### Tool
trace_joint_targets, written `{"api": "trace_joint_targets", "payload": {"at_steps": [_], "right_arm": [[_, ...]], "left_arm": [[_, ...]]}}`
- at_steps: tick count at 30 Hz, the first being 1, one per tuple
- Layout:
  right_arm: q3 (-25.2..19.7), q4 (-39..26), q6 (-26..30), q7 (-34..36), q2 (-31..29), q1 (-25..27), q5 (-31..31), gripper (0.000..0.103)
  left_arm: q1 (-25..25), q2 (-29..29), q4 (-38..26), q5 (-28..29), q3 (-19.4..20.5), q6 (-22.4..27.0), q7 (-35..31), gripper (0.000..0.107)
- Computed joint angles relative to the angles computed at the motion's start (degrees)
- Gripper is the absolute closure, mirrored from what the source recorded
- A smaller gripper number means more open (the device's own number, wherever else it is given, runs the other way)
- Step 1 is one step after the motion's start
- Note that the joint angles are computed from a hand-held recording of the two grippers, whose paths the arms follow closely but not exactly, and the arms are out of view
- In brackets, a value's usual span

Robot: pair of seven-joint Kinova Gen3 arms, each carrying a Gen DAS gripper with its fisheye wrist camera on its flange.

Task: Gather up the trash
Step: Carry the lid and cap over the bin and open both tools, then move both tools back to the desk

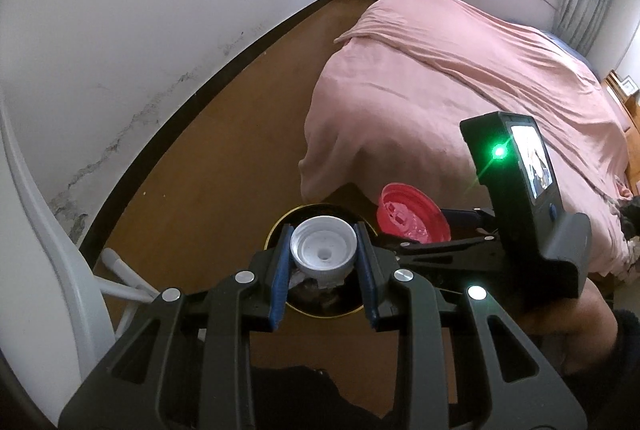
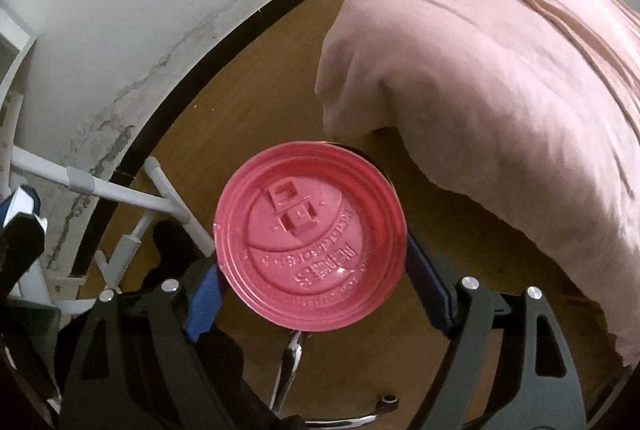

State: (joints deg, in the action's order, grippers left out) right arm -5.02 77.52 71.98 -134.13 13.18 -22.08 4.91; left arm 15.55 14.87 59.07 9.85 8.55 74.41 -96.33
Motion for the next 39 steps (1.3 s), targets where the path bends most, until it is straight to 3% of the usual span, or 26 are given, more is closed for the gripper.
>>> {"api": "trace_joint_targets", "payload": {"at_steps": [6,19,20,22,23,24,29,34,39], "right_arm": [[0.6,1.2,-1.6,-2.2,-1.1,1.2,-0.9,0.016],[1.5,2.6,1.7,-14.1,-3.6,0.1,8.2,0.015],[1.6,3.3,1.4,-15.4,-4.3,0.4,8.3,0.015],[1.4,4.5,0.7,-17.0,-5.3,1.0,8.7,0.015],[1.3,5.0,0.6,-18.1,-5.9,1.1,9.3,0.015],[1.1,5.5,0.5,-18.8,-6.4,1.2,9.7,0.015],[0.2,5.6,0.5,-18.9,-6.7,2.0,9.9,0.015],[-0.7,5.2,0.3,-18.7,-7.2,0.9,12.0,0.015],[-3.1,2.1,0.9,-16.3,-8.1,-2.6,16.7,0.015]], "left_arm": [[0.1,1.2,-0.6,0.4,0.1,0.1,0.0,0.078],[3.8,6.5,-3.9,-1.3,0.4,2.1,1.7,0.077],[3.9,6.8,-4.1,-1.3,0.4,2.2,2.0,0.075],[4.3,7.6,-5.0,-1.2,0.5,2.7,2.4,0.058],[4.5,7.7,-5.1,-1.3,0.4,2.4,2.8,0.044],[4.8,7.5,-4.9,-1.6,0.3,2.1,3.0,0.041],[5.2,6.0,-4.9,-2.1,0.5,1.9,2.2,0.04],[4.6,1.8,-4.7,-2.1,0.6,2.8,1.5,0.029],[1.9,-7.0,-2.0,-3.0,-0.5,2.9,-0.4,0.018]]}}
